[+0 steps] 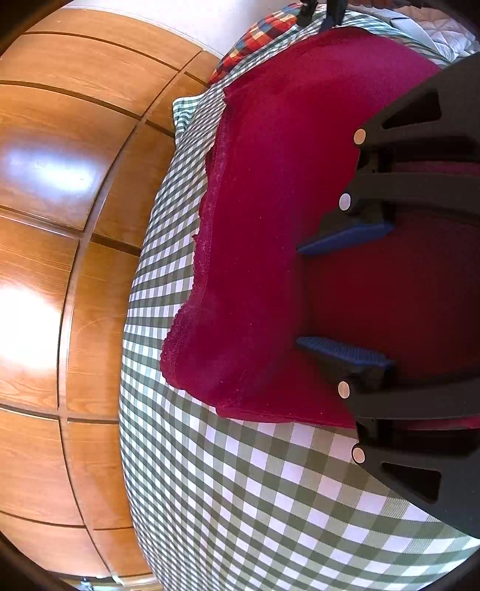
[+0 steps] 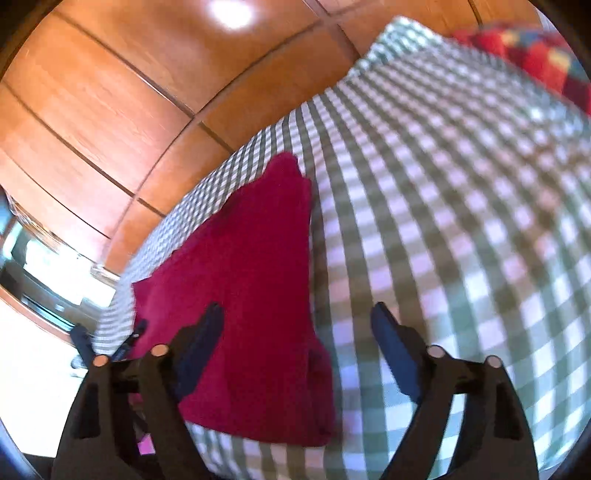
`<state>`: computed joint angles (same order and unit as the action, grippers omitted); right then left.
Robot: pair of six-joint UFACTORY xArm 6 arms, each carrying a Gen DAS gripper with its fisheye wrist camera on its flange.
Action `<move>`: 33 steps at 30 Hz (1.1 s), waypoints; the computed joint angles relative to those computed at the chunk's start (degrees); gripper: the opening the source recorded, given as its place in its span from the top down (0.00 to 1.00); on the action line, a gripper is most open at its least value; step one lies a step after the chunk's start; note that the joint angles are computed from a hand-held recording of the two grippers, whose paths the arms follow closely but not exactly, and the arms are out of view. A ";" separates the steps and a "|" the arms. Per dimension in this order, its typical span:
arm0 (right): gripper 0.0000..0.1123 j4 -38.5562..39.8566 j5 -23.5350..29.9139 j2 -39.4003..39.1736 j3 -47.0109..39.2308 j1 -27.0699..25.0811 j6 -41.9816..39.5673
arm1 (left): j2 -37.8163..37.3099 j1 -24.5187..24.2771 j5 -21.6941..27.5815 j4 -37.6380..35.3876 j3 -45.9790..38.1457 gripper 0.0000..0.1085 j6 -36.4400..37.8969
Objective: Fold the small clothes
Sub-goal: 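Grasp the folded sweater edge with the right gripper and lift it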
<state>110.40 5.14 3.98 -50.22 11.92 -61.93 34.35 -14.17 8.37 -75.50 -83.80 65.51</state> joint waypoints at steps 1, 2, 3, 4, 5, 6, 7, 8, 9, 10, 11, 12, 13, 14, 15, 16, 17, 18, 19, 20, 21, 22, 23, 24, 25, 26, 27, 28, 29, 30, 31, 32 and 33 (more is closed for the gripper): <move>0.34 -0.82 1.75 0.62 -0.18 -0.39 0.82 | -0.25 -0.16 -0.16 0.19 0.25 0.58 -0.30; 0.34 -1.81 3.57 1.96 -1.00 -0.65 1.41 | -0.31 -0.13 -0.10 -0.05 0.32 0.58 -0.06; 0.34 -2.66 4.50 2.95 -1.91 -0.72 1.70 | -0.21 -0.10 -0.04 -0.15 0.19 0.58 0.02; 0.34 -3.01 5.73 3.62 -2.63 -1.14 1.84 | -0.24 -0.13 -0.02 -0.19 0.20 0.58 -0.03; 0.34 -2.13 8.45 4.55 -3.69 -2.27 1.32 | -0.22 -0.11 0.03 -0.18 0.18 0.58 -0.10; 0.34 -2.03 10.10 5.45 -4.71 -3.02 1.62 | -0.29 -0.18 -0.04 0.29 0.23 0.58 -0.77; 0.34 -2.45 11.28 6.18 -5.52 -3.55 2.17 | -0.34 -0.13 0.11 0.67 0.27 0.58 -1.31; 0.34 -3.68 11.81 7.17 -6.62 -3.84 3.16 | -0.39 -0.03 0.47 0.98 0.27 0.57 -1.78; 0.38 -5.75 11.45 8.34 -7.90 -3.78 4.71 | -0.50 0.20 1.09 1.49 0.28 0.57 -2.68; 0.50 -8.67 10.76 9.45 -8.99 -3.49 7.30 | -0.70 0.59 1.93 2.81 0.34 0.57 -4.58; 0.54 -11.15 10.33 10.36 -9.74 -3.32 9.58 | -0.88 0.82 2.54 4.61 0.44 0.57 -6.64; 0.62 -12.03 10.10 10.90 -10.28 -3.17 10.50 | -1.06 0.96 2.92 6.40 0.57 0.57 -8.60; 0.68 -12.37 10.62 10.93 -10.30 -3.27 10.75 | -1.42 1.16 3.49 7.59 0.74 0.57 -10.20; 0.69 -12.75 10.88 11.01 -10.45 -3.16 10.98 | -1.71 1.29 3.88 7.55 0.89 0.57 -10.33; 0.70 -13.42 10.70 11.08 -10.55 -2.80 11.59 | -2.17 1.41 4.10 8.36 1.30 0.57 -11.42; 0.71 -14.15 10.48 11.03 -10.54 -2.46 12.47 | -2.56 1.50 4.30 9.10 1.70 0.57 -12.41; 0.72 -14.85 10.20 11.15 -10.73 -2.16 13.20 | -3.05 1.52 4.46 9.17 2.14 0.57 -12.79; 0.73 -17.25 9.69 10.95 -10.90 -1.71 15.19 | -3.73 1.52 4.63 8.15 2.66 0.56 -11.98; 0.74 -18.46 9.57 10.83 -11.00 -1.47 15.89 | -4.22 1.50 4.69 7.55 3.12 0.54 -11.29; 0.74 -19.38 9.25 11.27 -11.69 -0.87 16.81 | -4.71 1.47 4.49 7.69 3.67 0.52 -11.22; 0.75 -21.44 9.35 11.14 -12.19 -0.46 18.47 | -4.97 1.43 4.40 7.34 4.00 0.52 -10.82; 0.75 -22.39 9.38 11.32 -12.71 -0.33 19.19 | -5.15 1.52 4.64 7.58 4.28 0.52 -10.82; 0.75 -24.08 9.21 11.14 -13.23 0.14 20.73 | -5.31 1.54 4.63 8.71 4.59 0.52 -11.85; 0.75 -25.51 9.08 10.94 -13.43 0.43 22.06 | -5.72 1.57 4.69 9.16 5.01 0.52 -12.38; 0.76 -27.93 8.64 10.70 -13.82 0.97 24.35 | -6.28 1.65 4.89 9.08 5.44 0.52 -12.49; 0.76 -30.73 8.00 10.54 -14.46 1.77 26.88 | -6.68 1.81 5.26 8.79 5.71 0.52 -12.30; 0.76 -32.28 7.63 10.42 -14.92 2.33 28.30 | -7.34 2.10 6.14 7.38 6.08 0.52 -11.02; 0.76 -34.26 7.26 10.34 -15.50 2.96 30.11 | -7.90 2.36 6.87 5.90 6.50 0.52 -9.52; 0.77 -38.26 6.56 10.51 -16.51 3.94 33.79 | -8.18 2.53 7.39 5.49 6.77 0.52 -9.03; 0.77 -40.89 6.12 10.92 -17.36 4.60 36.27 | -8.55 2.95 8.55 4.78 7.17 0.52 -7.96; 0.77 -45.31 5.97 11.43 -18.68 5.40 40.41 | -8.64 3.11 8.98 4.45 7.31 0.52 -7.35; 0.78 -48.74 6.02 12.07 -19.97 5.95 43.55 | -8.64 3.23 9.22 4.50 7.38 0.52 -7.04; 0.78 -52.42 6.18 12.94 -21.51 6.49 46.85 | -8.55 3.41 9.64 4.72 7.33 0.52 -6.87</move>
<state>57.98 11.32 16.92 -71.73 18.42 -15.08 25.80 -10.76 18.01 -70.77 -76.47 58.64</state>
